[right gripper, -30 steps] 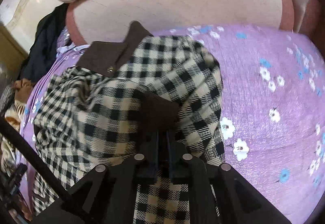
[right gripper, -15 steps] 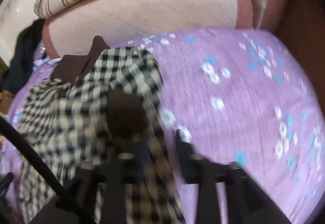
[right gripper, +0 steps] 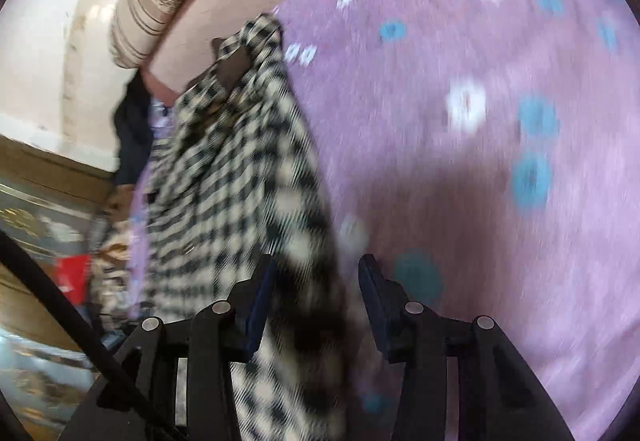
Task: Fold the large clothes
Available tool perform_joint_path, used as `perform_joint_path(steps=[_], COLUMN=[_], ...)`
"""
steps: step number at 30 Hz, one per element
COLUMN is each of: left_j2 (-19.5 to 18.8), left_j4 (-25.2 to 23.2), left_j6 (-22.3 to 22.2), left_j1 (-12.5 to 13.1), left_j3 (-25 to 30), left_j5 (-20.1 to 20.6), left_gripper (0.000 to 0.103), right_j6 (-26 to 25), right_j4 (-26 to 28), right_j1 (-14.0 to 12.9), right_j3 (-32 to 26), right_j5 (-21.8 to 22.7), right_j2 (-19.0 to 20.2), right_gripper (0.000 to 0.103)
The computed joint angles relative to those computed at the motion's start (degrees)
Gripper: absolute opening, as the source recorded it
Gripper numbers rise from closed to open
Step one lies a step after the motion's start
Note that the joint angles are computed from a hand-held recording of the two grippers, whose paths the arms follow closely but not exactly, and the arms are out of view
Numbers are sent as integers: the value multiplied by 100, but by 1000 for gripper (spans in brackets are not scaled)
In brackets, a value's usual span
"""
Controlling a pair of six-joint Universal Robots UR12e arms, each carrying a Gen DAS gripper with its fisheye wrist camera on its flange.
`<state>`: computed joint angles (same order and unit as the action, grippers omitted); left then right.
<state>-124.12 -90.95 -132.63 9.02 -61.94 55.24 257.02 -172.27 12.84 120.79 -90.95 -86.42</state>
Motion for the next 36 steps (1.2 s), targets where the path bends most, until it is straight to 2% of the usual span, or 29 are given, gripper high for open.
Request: perform_joint_path(steps=[2, 5, 7, 10, 16, 19, 20, 21, 22, 23, 24, 26, 30, 34, 36], left_j2=[176, 388, 526, 724, 922, 1040, 1100, 1146, 1218, 1254, 1277, 1286, 1434, 1722, 1836], left_j4=[170, 220, 291, 669, 1317, 1825, 2057, 2247, 2566, 2767, 2810, 2580, 2207, 1869, 1552], left_j6=[-93, -151, -168, -245, -562, -786, -856, -884, -941, -980, -985, -1078, -1058, -592, -367], left_j1=[48, 151, 219, 317, 355, 285, 250, 212, 144, 101, 91, 154, 355, 554, 679], left_j3=[-265, -563, -771, -1108, -1532, -1761, -1865, -1939, -2055, -2113, -2118, -2012, -1927, -2098, -2183], left_j5=[11, -20, -32, -41, -194, -11, 109, 256, 587, 823, 902, 745, 261, 3, -71], left_gripper=[35, 35, 35, 36, 56, 58, 56, 47, 20, 5, 5, 5, 5, 5, 5], right_j6=[185, 271, 251, 176, 60, 61, 75, 65, 25, 3, -18, 17, 90, -159, -226], right_j4=[-541, -1010, -1137, -1198, -1064, -914, -797, -542, -288, -35, 81, 203, 2, -64, -120], right_j1=[137, 290, 364, 490, 750, 856, 913, 970, 985, 1019, 1034, 1025, 1082, 1149, 1210], right_j3=[120, 186, 170, 109, 0, -94, -142, -211, -275, -345, -378, -403, -336, -294, -254], right_j5=[53, 170, 236, 211, -84, -275, -395, -508, -569, -647, -694, -724, -883, -867, -790], right_j2=[64, 145, 193, 256, 292, 322, 331, 325, 316, 313, 308, 266, 124, -29, -71], right_gripper=[47, 47, 47, 47, 47, 47, 40, 33, 18, 12, 11, 8, 7, 7, 7])
